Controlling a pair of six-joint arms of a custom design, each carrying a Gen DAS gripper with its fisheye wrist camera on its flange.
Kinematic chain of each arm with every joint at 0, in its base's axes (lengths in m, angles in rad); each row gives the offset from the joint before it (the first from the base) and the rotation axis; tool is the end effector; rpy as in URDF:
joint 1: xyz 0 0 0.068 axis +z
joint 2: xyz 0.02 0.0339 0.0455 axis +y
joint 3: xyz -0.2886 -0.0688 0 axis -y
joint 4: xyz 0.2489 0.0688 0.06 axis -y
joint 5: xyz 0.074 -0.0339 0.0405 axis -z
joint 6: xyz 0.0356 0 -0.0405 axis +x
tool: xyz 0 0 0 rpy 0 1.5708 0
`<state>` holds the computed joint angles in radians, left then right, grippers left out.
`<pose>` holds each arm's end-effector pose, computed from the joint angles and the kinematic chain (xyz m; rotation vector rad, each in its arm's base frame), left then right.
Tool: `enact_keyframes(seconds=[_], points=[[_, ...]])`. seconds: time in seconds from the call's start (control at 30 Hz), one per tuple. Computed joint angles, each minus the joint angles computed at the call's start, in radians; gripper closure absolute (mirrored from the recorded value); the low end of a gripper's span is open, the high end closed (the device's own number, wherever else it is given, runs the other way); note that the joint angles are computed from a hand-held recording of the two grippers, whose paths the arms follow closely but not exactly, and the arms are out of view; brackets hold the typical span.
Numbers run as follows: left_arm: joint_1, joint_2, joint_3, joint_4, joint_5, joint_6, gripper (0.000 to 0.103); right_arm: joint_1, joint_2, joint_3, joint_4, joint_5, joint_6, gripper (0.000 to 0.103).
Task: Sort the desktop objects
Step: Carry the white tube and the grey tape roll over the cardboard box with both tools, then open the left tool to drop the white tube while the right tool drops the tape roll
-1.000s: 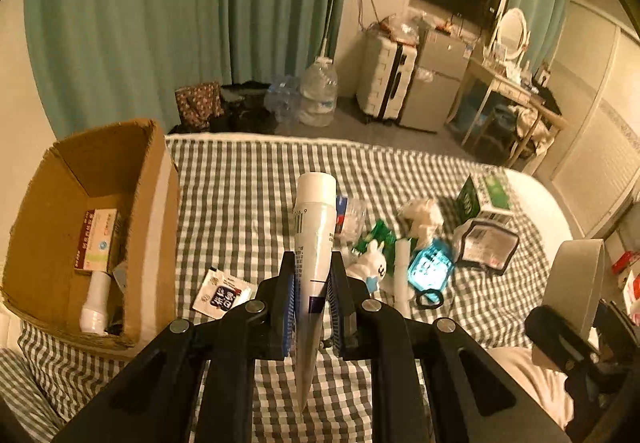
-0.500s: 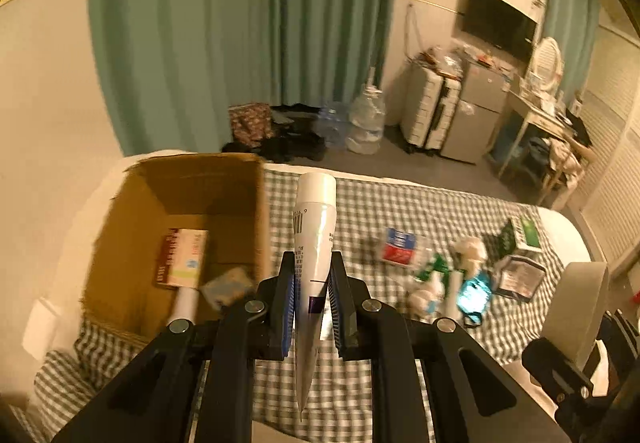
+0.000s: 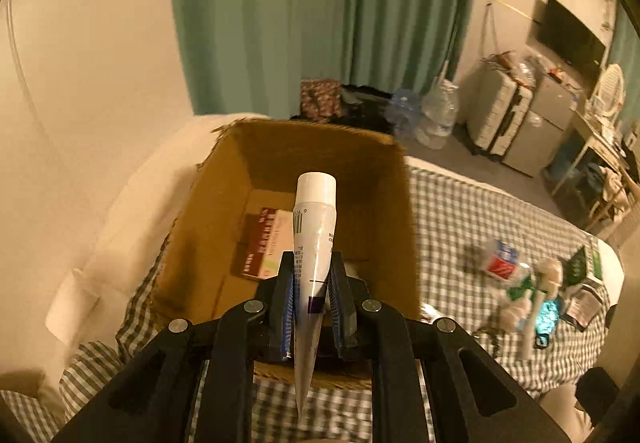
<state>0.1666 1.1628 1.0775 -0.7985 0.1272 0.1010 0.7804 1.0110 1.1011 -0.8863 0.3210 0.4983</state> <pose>0.2255 0.0333 0.3325 -0.0245 2.4450 -0.0377 0.1391 0.1219 0.3632 -0.1749 2.3243 0.2639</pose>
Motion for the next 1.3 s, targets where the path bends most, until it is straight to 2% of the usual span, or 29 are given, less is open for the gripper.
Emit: enact_keyframes(seconds=[0.23,0.27,0.3,0.33,0.37,0.4,0.43,0.5,0.73,0.87,0.97,1.07,1.17,1.23,1.3], points=[[0.062,0.107,-0.027,0.083,0.002,0.022,0.085,-0.044,0.181,0.049,0.118,-0.096,-0.066,0.02],[0.074,0.123,-0.03,0.092,0.009,0.024,0.076,-0.05,0.206,0.056,0.133,-0.112,-0.072,0.02],[0.084,0.137,-0.026,0.096,0.008,0.026,0.053,-0.053,0.228,0.061,0.148,-0.123,-0.075,0.02],[0.088,0.146,-0.031,0.109,-0.013,0.018,0.037,-0.056,0.25,0.068,0.16,-0.133,-0.079,0.02],[0.088,0.149,-0.041,0.132,-0.053,0.002,0.011,-0.056,0.267,0.074,0.168,-0.139,-0.078,0.02],[0.091,0.143,-0.059,0.171,-0.097,-0.016,0.007,-0.058,0.286,0.077,0.181,-0.148,-0.076,0.02],[0.102,0.128,-0.084,0.217,-0.115,-0.026,0.007,-0.061,0.3,0.08,0.19,-0.159,-0.075,0.02],[0.14,0.134,-0.093,0.247,-0.078,-0.013,0.005,-0.067,0.329,0.082,0.206,-0.175,-0.079,0.02],[0.241,0.163,-0.071,0.19,-0.009,0.013,0.005,-0.055,0.421,0.097,0.248,-0.183,-0.089,0.02],[0.293,0.147,-0.073,0.182,0.013,0.045,0.004,-0.058,0.511,0.125,0.314,-0.244,-0.182,0.019],[0.329,0.142,-0.051,0.14,0.044,0.071,0.004,-0.051,0.555,0.158,0.303,-0.201,-0.18,0.018],[0.363,0.116,-0.045,0.1,0.109,0.112,0.004,-0.064,0.501,0.111,0.349,-0.222,-0.133,0.015],[0.36,0.045,-0.061,0.07,0.134,0.128,0.004,-0.078,0.421,0.068,0.363,-0.209,-0.103,0.013],[0.332,-0.021,-0.078,0.056,0.15,0.13,0.004,-0.081,0.356,0.036,0.373,-0.173,-0.093,0.012],[0.291,-0.087,-0.085,0.031,0.182,0.126,0.001,-0.07,0.266,-0.013,0.392,-0.101,-0.073,0.004]])
